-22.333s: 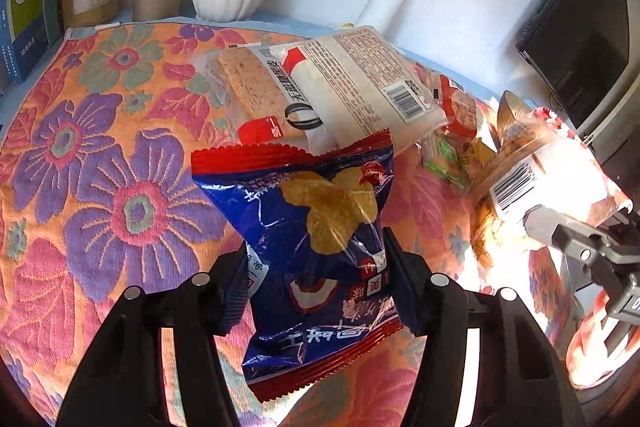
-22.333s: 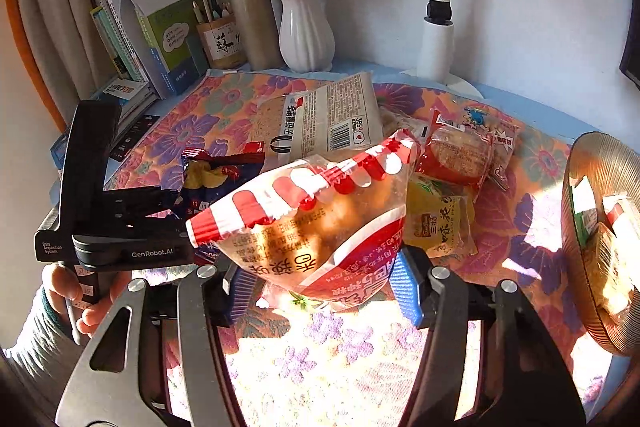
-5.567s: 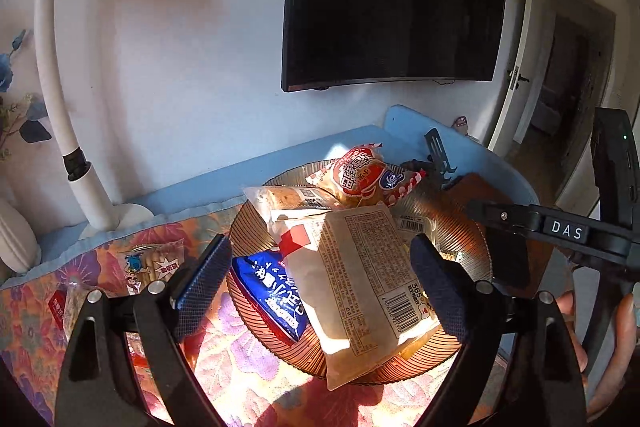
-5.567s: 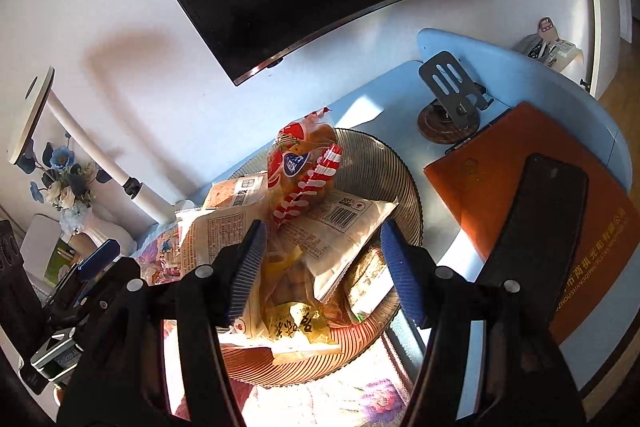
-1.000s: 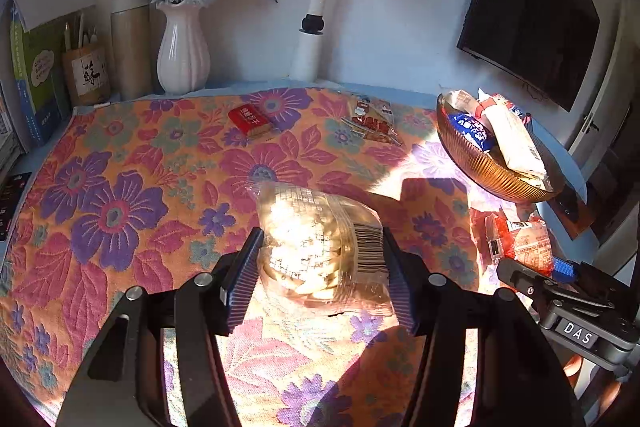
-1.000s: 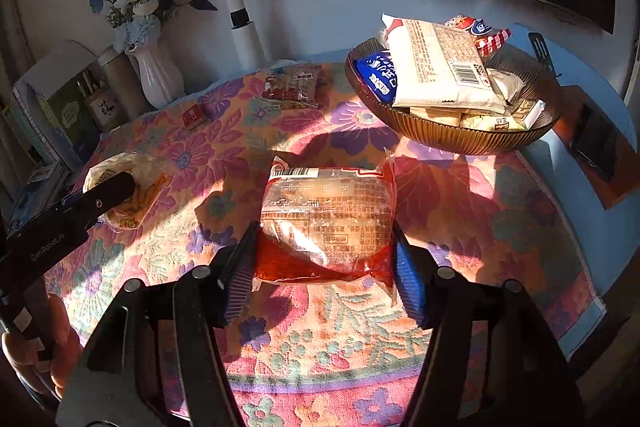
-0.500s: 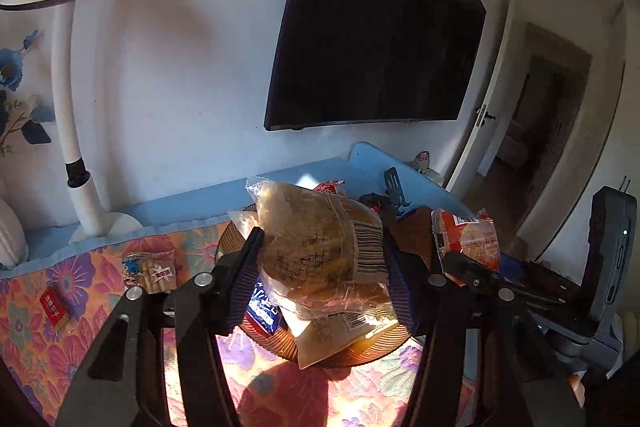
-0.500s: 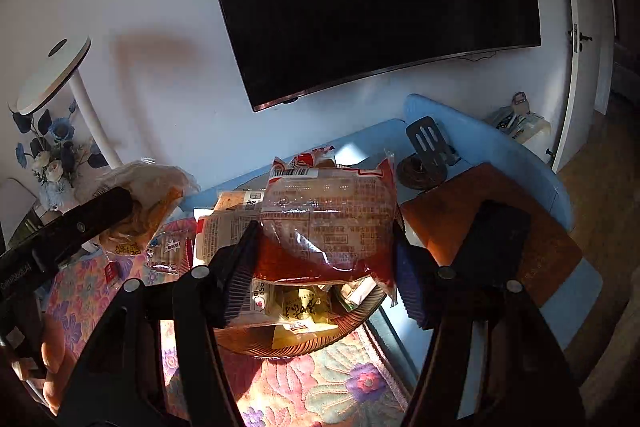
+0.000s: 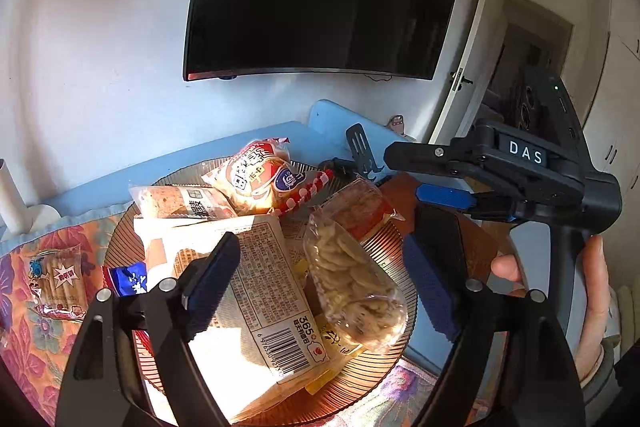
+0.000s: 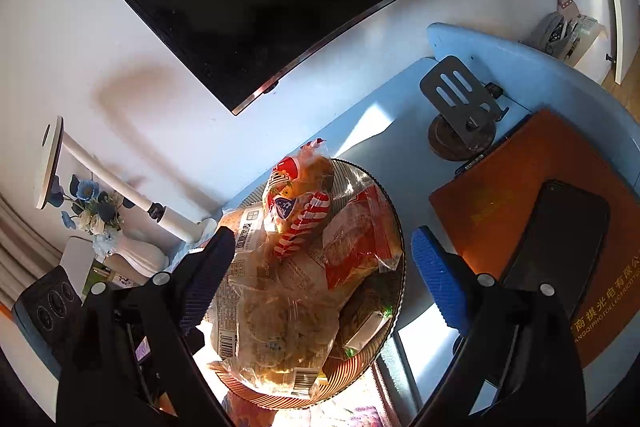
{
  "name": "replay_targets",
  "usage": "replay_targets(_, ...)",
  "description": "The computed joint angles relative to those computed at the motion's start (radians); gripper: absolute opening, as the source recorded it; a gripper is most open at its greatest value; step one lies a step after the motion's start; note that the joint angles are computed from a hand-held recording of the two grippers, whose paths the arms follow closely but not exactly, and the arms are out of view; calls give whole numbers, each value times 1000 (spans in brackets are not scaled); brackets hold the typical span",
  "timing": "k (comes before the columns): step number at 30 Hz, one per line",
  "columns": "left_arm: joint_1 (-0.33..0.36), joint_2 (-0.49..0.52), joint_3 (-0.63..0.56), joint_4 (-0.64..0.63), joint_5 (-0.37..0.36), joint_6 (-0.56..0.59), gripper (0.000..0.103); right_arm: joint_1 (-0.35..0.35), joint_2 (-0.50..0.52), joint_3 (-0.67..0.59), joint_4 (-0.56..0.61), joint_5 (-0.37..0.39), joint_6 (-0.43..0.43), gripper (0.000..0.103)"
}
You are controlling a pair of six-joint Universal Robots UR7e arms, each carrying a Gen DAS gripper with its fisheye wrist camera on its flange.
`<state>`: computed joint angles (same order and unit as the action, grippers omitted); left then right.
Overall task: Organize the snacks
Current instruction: 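Lower both bags into the amber bowl and open both grippers, then pull both grippers back from the bowl over the tablecloth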
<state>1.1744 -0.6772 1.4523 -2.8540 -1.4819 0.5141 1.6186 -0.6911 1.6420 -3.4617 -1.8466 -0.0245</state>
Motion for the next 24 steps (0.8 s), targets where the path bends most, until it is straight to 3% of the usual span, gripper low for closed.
replay_targets(3,8,-28,4,0,-19,-20,82,-1,-7,23,-5,12,21,91)
replay_targets(8,12,-100,63,-49,9,-1,82,14,-12,68,-51,44,44,92)
replay_targets(11,25,-162,115,-85,22,-17,82,53,-9,95,-109,39,11,96)
replay_targets(15,71,-254,191,-144,-20,-71,82,136,22,87,-150,-4,-77,99)
replay_targets(18,91,-320,243,-197,20,-69,82,207,68,48,-157,-71,-150,100)
replay_targets(21,109,-377,281,-270,86,-57,83,254,114,11,-137,-62,-195,100)
replay_targets(24,121,-409,318,-395,218,-17,85,288,189,-53,-87,-69,-218,100)
